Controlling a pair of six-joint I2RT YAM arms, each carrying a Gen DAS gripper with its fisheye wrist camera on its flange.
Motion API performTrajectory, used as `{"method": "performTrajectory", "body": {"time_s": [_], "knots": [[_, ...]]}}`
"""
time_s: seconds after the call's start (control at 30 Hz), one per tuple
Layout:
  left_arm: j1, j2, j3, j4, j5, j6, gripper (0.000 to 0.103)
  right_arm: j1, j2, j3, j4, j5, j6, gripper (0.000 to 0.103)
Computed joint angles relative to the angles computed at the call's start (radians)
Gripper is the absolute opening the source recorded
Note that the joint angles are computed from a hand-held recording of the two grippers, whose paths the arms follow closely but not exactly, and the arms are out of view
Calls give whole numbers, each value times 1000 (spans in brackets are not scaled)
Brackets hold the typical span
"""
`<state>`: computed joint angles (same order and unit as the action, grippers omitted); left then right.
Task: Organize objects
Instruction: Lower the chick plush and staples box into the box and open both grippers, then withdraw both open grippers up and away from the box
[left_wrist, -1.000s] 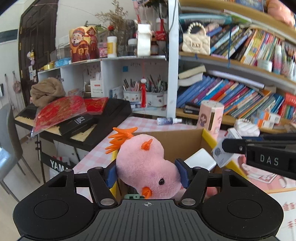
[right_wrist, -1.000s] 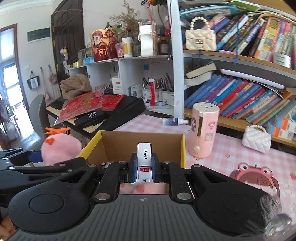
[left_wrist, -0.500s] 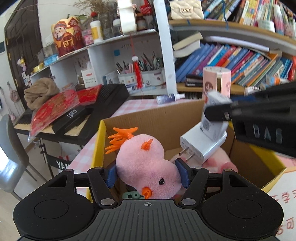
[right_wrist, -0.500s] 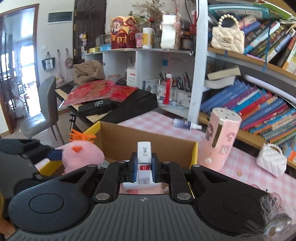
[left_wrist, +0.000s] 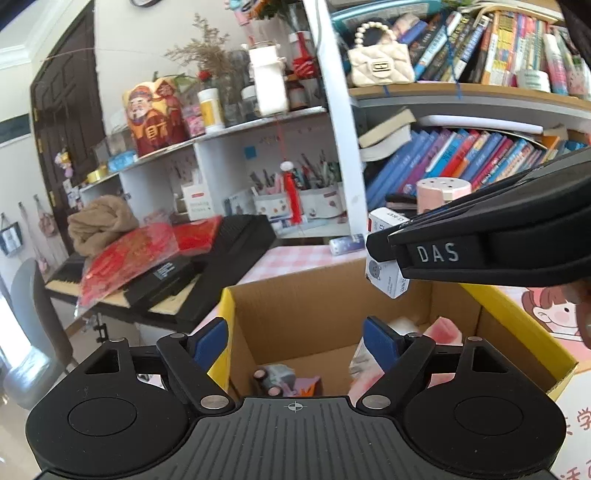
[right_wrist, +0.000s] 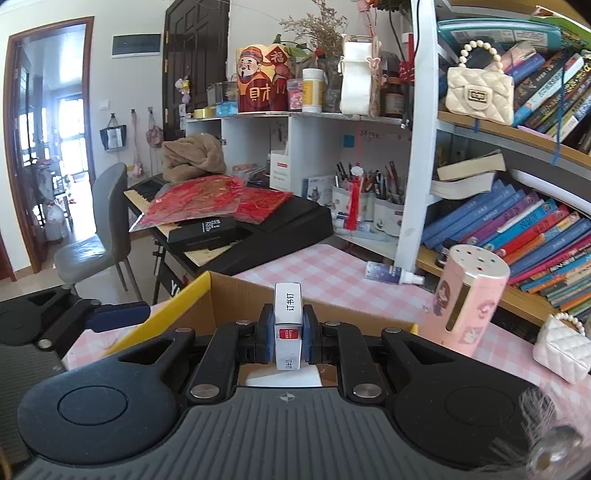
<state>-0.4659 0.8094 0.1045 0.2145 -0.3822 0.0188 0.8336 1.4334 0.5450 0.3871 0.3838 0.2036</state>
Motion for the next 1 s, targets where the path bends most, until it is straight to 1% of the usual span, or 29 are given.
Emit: {"method": "performTrajectory", "body": {"time_s": [0.07,0.27,0.43,0.53,0.67,0.77,0.8,0.83,0.97,1.0], "knots": [[13,-17,7,-43,6,-16,86,-9,26,24,-11,-18,-5,14],[29,-67,8,-122,3,-43,87,-33,119,91,-62,-74,9,14],[28,-124,1,-188,-1,-51,88,-56,204,186,-239,-136,51,14],[34,-161,-9,-220,8,-62,89,-52,231,202,-295,-144,83,14],[28,-218,-11,-280,14,-70,89,-34,222,174,-276,-119,106,14],[25,-310,-16,-351,16,-64,89,-28,196,163,-276,-105,135,15],[25,-341,-16,-378,17,-65,89,-20,178,150,-268,-93,141,17],[31,-372,-14,-406,24,-62,89,-12,161,138,-261,-81,145,21],[42,-537,-1,-562,38,-60,90,37,87,109,-271,-6,185,23],[46,-575,4,-598,44,-59,90,54,65,100,-277,17,198,25]]}}
